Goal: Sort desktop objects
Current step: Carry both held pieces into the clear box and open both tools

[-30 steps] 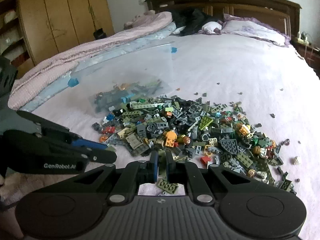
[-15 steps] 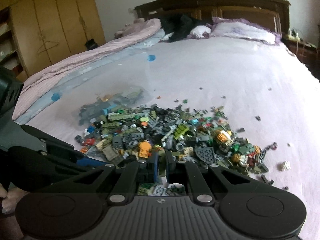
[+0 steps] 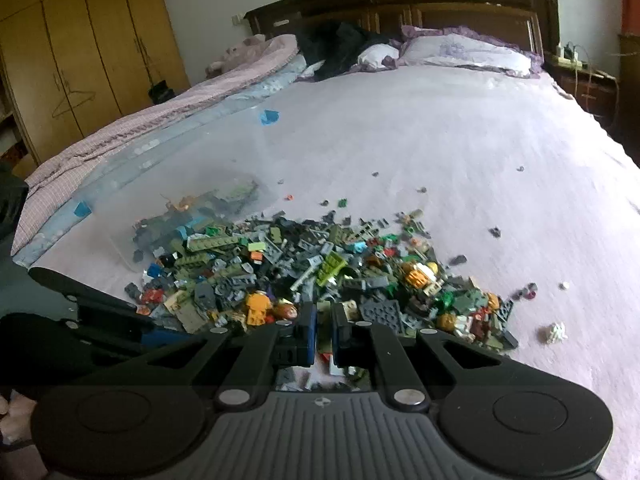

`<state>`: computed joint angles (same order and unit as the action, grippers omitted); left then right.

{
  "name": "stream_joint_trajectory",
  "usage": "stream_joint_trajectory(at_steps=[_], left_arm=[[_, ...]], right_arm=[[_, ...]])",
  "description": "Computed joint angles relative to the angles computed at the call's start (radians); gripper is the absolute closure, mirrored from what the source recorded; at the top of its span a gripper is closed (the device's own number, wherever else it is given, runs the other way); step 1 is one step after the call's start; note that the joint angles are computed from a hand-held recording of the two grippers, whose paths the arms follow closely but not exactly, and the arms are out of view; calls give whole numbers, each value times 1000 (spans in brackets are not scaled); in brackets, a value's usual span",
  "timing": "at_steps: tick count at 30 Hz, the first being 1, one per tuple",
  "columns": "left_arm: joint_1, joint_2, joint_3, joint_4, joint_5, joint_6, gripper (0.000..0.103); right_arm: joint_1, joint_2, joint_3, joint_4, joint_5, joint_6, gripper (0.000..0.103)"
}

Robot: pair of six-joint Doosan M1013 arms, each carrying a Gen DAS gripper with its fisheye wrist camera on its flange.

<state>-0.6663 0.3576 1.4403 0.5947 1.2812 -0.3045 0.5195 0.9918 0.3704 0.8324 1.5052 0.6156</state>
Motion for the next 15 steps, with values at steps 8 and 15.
stream_joint_trajectory(at_steps=[8,15], left_arm=[[-29,-38,41,78,24,-92,86],[-61,-67,69,127,85,-171,86]], right_arm=[[20,-48,56,-14,-27,-59,95],[38,-96,124,-11,-45,-124,95]])
